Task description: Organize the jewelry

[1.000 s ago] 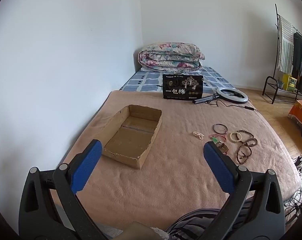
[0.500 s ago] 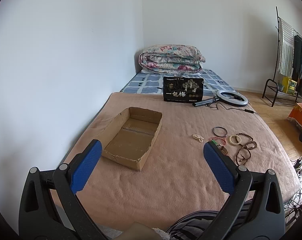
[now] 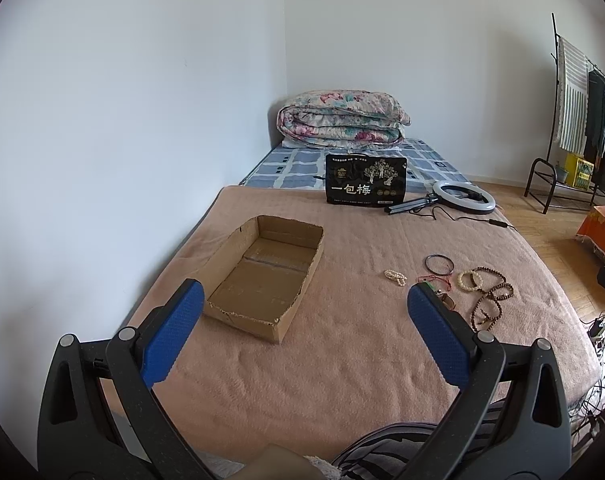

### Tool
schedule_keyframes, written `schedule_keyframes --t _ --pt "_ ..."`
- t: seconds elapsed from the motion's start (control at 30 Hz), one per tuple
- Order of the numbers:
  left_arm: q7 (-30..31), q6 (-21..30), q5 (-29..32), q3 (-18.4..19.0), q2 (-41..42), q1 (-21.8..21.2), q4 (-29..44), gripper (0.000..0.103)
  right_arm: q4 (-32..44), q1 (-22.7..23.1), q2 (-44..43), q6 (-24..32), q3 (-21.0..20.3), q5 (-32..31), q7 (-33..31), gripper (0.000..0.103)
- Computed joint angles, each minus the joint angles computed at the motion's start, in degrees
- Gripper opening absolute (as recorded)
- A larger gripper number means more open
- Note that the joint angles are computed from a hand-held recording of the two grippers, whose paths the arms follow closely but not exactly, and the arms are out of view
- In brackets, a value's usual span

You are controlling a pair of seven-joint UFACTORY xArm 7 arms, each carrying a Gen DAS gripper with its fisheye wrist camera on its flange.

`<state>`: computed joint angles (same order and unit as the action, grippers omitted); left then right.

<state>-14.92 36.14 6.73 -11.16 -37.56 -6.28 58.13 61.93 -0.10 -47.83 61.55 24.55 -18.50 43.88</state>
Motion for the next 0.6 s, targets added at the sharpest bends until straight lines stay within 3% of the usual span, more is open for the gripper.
schedule_keyframes --t 0.6 --pt "-0.30 -0.22 0.31 -0.08 0.11 0.00 -0.09 0.103 -0.23 0.34 0.27 -0.34 -0.39 0.20 0.31 0.103"
